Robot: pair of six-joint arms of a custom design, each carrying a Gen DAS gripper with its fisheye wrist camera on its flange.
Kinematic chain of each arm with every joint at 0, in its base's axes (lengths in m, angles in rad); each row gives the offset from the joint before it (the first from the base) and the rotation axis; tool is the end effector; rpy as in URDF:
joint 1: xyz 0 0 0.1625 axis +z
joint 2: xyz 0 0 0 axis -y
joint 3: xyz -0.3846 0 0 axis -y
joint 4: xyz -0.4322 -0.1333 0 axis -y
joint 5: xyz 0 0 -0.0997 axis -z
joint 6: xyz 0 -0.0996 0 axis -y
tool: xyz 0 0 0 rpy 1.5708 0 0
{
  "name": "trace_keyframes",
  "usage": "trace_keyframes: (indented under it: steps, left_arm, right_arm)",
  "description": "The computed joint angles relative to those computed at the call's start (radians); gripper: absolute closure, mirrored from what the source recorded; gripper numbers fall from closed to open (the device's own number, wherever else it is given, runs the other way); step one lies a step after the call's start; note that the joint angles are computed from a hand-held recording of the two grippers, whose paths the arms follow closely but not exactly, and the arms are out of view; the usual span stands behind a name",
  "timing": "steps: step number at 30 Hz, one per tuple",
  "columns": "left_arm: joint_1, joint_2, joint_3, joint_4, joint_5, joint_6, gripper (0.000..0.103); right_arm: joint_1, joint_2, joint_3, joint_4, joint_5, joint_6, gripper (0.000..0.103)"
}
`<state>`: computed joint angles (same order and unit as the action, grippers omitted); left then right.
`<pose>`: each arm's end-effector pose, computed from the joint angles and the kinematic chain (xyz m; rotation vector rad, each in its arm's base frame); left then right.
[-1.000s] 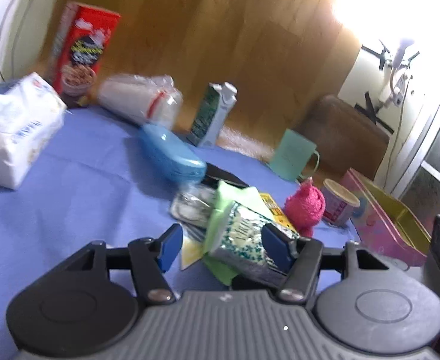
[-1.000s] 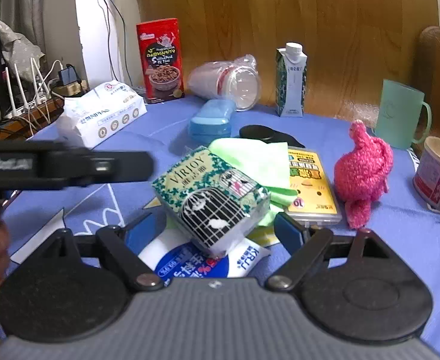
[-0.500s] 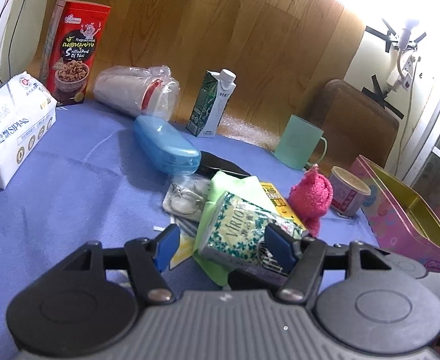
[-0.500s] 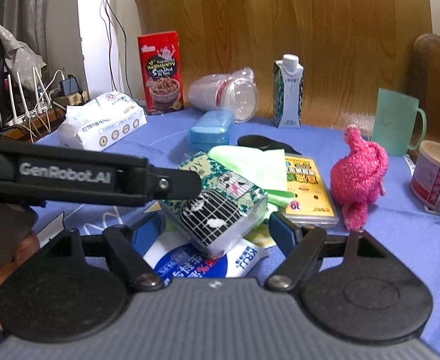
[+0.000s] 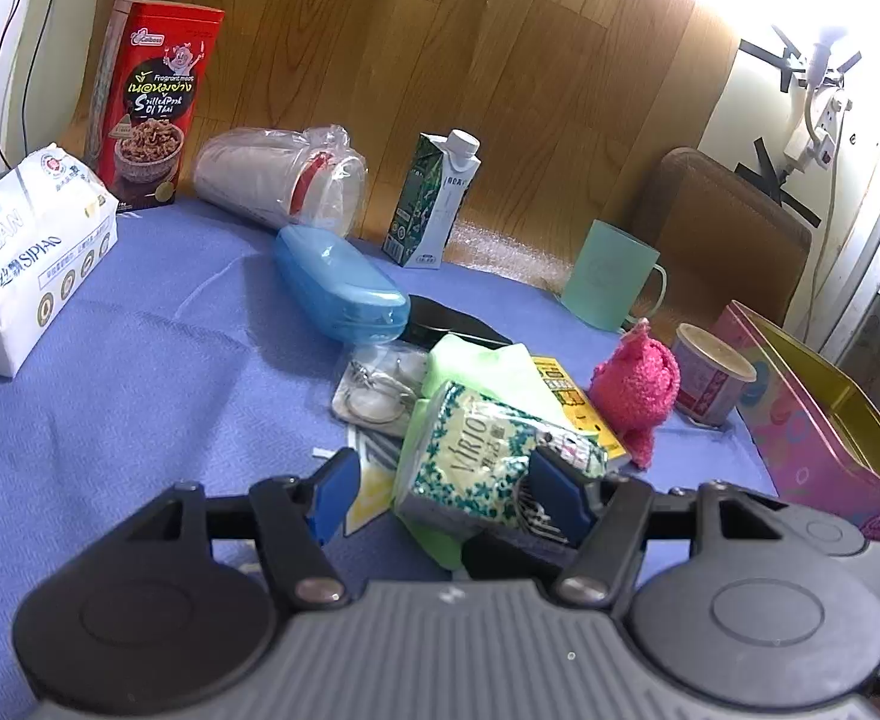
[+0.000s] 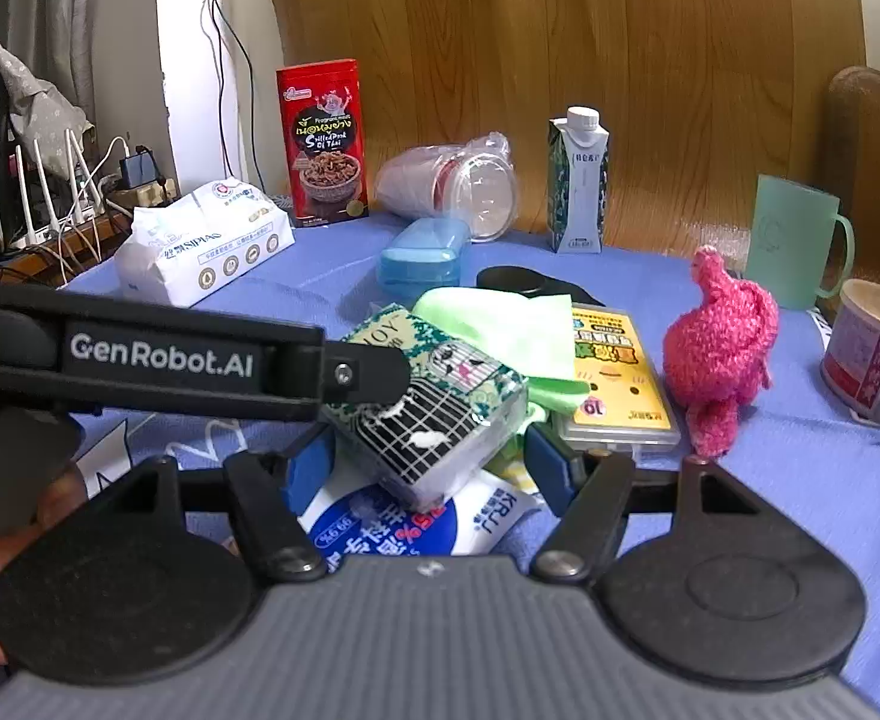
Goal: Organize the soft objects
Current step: 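Grasp the green-patterned tissue pack with the right gripper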
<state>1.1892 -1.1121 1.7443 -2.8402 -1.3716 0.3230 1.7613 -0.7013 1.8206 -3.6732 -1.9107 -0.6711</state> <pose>-0.1027 -0.6669 0.2328 0.8851 2.6766 -0.9372 0.2149 -0.5857 0.0527 0.7882 -2.2340 1.1303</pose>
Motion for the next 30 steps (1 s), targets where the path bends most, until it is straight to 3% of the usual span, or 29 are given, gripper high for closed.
trace_keyframes:
  steps: [17,24,30]
  left_arm:
    - [0.001,0.007,0.000,-0.014,0.006,0.012,0.036]
    - [0.016,-0.013,0.009,0.020,-0.048,0.007,0.053]
    - [-0.005,-0.043,0.041,0.026,-0.039,0.004,0.059]
  right_arm:
    - [-0.006,-0.009,0.008,0.010,0.019,0.014,0.031]
    - [-0.007,-0.006,0.009,-0.003,0.024,-0.004,0.034]
    - [-0.008,-0.003,0.025,-0.050,0.045,-0.030,0.052]
